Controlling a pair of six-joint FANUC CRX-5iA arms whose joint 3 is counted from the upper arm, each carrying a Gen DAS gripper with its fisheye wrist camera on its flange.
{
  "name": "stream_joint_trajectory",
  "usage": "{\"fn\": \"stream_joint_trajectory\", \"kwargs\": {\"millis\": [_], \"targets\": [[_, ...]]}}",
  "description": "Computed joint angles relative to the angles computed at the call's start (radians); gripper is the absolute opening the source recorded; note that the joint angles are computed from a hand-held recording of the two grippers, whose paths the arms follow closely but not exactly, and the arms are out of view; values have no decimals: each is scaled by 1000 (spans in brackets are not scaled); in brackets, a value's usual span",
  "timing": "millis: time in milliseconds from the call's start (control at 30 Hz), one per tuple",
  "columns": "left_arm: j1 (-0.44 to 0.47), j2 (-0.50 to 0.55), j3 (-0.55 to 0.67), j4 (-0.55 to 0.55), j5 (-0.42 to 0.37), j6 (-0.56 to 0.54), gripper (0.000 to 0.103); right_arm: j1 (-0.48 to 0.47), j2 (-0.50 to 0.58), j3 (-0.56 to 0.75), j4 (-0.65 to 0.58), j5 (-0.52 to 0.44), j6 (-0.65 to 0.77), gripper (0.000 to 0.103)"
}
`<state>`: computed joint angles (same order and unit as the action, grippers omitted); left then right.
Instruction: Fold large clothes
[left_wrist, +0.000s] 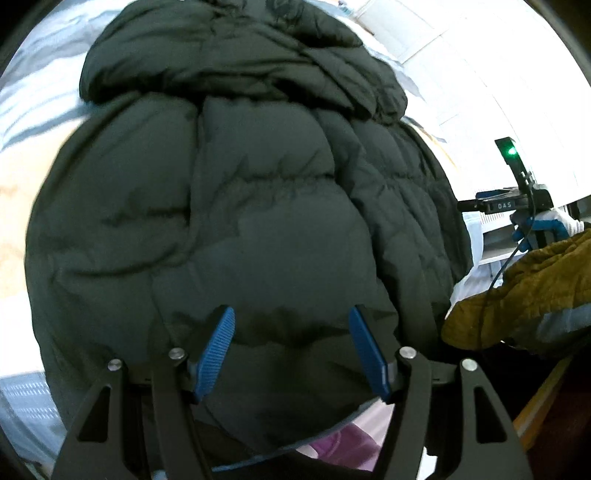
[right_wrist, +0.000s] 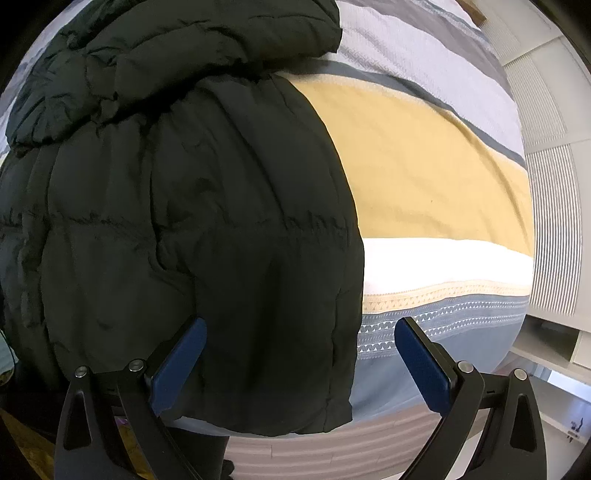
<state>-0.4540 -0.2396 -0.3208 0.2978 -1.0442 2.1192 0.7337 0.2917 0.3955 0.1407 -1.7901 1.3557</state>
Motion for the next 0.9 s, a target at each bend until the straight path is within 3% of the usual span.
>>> {"fn": "stream_joint_trajectory", "kwargs": {"millis": [267,467,900], "targets": [[-9,8,-17,104,7,-45,63,-9,3,-11,-7,-4,0,100],[-13,12,-39,208,64,-162,63,-11,1,-19,-1,-5,-1,100],[-21,51,43,124,-3,-150,63,-22,2,-26,12,-2,2,100]]}}
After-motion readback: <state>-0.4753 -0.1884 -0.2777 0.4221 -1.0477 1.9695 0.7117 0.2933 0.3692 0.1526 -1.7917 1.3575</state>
